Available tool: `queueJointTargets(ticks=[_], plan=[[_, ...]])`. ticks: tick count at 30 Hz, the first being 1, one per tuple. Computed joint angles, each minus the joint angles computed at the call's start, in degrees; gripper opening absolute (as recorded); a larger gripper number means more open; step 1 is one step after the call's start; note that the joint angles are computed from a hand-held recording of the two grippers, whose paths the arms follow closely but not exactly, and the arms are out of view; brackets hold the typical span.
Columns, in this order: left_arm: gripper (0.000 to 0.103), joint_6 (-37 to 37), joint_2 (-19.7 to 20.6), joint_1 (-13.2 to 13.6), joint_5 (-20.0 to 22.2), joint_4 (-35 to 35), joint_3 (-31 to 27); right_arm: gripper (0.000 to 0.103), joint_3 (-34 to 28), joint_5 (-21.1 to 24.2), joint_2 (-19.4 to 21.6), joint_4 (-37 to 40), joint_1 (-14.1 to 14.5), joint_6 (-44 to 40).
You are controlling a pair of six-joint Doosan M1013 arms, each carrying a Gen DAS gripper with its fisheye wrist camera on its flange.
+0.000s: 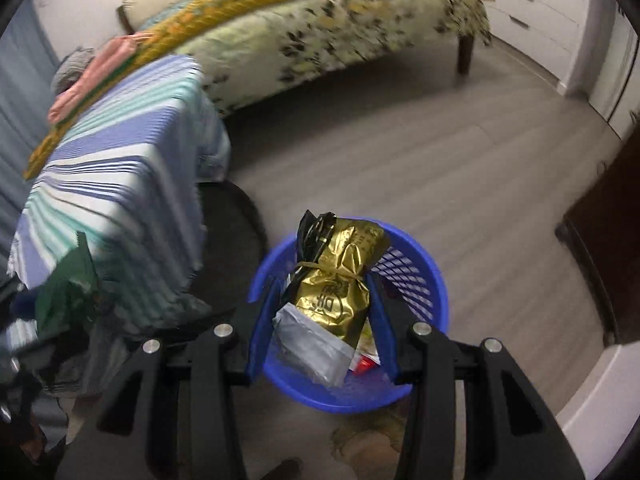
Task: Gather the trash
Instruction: 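Carry both wrappers over the wastebasket and open both grippers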
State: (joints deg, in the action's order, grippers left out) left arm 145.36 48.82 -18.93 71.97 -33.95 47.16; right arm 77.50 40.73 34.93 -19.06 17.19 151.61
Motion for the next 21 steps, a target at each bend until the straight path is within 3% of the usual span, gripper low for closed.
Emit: queueJointTargets(ticks=[5,8,10,12,16,18,21], plan=[[0.038,-2.22,3.04,-2.27,0.13,2.58,-1.79,0.044,1.97,-1.8,0.29,2.9,-1.63,0.83],[0.042,-3.17,4.99,-3.19,0.29,3.6,-3.17,0.05,3.39,-3.94,0.42,3.87,-2.46,1.57],[0.057,-3.21,5.62,-3.73,-0.59,3.4,-3.26,0.073,4.57,-5.22,0.27,4.03,-2.94,2.95],[0.074,-3.01,5.91,-3.96,-1.32,2.99,-3.19,0.083,5.39,-5.62,-0.15,2.57,-3.1,6.11],[0.089,-0.87,3.09,-3.26,-6.85,-0.62,1.29,0.097,7.83,-5.81,-2.3,-4.1,-2.66,15.7],[0.095,0.57,1.4,-2.73,-9.61,-2.83,3.43,0.098,8.26,-3.84,-3.12,-7.6,-2.03,19.79],[0.098,2.91,-0.91,-1.75,-11.46,-7.27,5.85,0.098,6.81,4.35,-3.58,-12.02,-0.44,23.43]])
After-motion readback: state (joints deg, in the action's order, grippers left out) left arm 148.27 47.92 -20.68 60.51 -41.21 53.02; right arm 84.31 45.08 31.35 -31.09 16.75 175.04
